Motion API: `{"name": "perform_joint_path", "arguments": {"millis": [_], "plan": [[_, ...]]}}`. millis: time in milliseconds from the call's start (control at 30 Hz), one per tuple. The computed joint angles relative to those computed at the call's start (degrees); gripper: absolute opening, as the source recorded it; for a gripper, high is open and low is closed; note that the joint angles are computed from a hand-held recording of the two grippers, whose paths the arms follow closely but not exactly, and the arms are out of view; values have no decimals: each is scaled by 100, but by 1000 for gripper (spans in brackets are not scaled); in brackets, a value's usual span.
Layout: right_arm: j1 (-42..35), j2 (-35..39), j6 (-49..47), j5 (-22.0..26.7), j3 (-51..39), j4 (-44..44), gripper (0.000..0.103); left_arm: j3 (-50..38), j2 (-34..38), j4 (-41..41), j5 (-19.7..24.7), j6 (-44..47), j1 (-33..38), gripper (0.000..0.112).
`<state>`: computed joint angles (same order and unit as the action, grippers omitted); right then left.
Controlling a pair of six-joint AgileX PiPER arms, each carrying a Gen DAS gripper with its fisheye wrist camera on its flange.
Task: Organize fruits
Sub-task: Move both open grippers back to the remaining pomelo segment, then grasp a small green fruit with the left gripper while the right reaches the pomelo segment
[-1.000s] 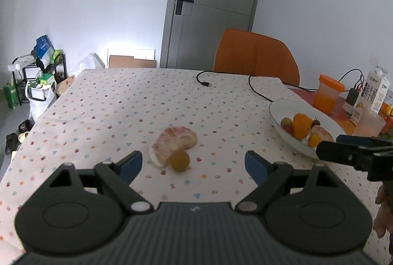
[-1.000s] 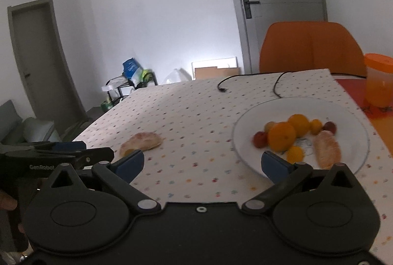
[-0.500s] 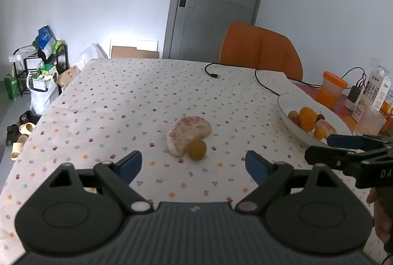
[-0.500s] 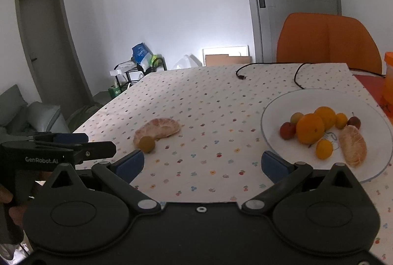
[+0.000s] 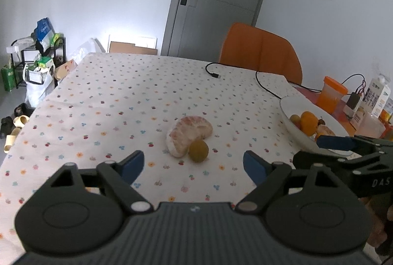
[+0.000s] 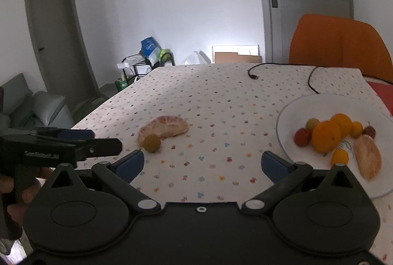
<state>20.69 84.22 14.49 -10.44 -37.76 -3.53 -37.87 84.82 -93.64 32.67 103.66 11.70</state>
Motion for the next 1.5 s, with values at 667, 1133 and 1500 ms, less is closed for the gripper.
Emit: {"name": "perform_joint_path", "arguments": {"millis": [667, 1133, 1500], "plan": [[-632, 681, 3729, -175, -577, -4161, 61, -676, 846, -53, -467, -388, -688, 31], [-503, 1175, 4752, -107, -1157, -5359, 56, -764, 928, -235, -597, -248, -747, 21], [-161, 1604, 5403, 99, -1733, -6216, 61, -794, 943, -85, -319, -290, -201, 21]]}}
